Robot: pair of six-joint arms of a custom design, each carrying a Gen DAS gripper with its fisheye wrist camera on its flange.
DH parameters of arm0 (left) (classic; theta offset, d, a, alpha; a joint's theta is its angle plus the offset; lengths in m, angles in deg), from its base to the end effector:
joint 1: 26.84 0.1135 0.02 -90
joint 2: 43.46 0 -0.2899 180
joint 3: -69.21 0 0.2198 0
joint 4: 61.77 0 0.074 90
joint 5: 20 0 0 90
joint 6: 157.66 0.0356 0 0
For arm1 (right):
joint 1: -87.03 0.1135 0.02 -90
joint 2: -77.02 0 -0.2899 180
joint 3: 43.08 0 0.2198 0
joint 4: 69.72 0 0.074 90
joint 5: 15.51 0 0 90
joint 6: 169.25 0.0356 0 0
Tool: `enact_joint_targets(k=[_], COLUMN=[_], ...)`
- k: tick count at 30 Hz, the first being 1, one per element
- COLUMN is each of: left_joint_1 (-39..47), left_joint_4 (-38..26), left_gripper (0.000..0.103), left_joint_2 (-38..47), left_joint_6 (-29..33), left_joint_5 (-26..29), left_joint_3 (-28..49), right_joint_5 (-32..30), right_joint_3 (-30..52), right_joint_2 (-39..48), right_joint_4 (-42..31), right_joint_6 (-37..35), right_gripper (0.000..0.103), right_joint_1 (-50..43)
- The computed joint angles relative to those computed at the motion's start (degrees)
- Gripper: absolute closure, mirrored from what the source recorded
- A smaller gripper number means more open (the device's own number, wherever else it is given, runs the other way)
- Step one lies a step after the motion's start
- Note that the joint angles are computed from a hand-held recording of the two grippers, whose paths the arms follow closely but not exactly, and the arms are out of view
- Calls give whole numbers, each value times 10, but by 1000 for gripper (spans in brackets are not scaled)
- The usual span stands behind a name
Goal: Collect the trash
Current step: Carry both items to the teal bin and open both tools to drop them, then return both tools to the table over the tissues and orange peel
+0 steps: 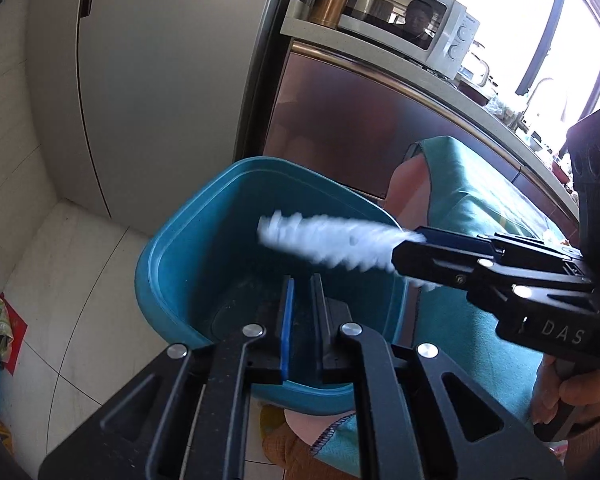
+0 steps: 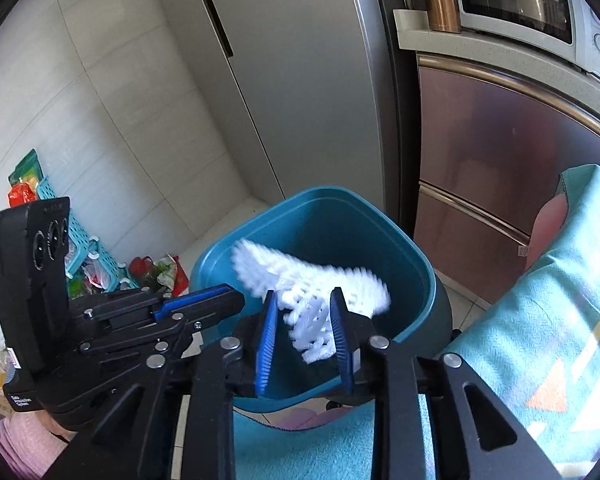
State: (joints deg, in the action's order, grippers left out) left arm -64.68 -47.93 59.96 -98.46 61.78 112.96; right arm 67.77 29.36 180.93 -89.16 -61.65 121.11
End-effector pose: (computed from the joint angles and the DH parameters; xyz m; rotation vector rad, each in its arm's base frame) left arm 0.2198 -0.1643 0.1274 0.0774 2.3971 -0.4062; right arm 0.2843 0.1974 0.1953 -0.4143 2.4932 0.5245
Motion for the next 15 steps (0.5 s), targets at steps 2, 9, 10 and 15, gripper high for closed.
enact_joint_targets(k=[2, 9, 10, 15], left_joint_1=[-3, -26, -32, -74], left_joint_4=[7, -7, -8, -15], left_gripper=[94, 89, 87, 77], left_joint_2=[-3, -27, -32, -55], left_joint_6=[-5, -4, -5, 1], left_joint_5=[-5, -30, -33, -46], left_joint_3=[-8, -5, -5, 9], right_joint_5=[-1, -12, -14, -20], right_joint_3=[-7, -89, -104, -191], right_joint_2=[-1, -54, -68, -176], right_joint_4=[7, 65, 71, 89], right_joint_6=[5, 17, 19, 25], right_gripper=[70, 67, 67, 65], right_joint_1=[-3, -21, -23, -39])
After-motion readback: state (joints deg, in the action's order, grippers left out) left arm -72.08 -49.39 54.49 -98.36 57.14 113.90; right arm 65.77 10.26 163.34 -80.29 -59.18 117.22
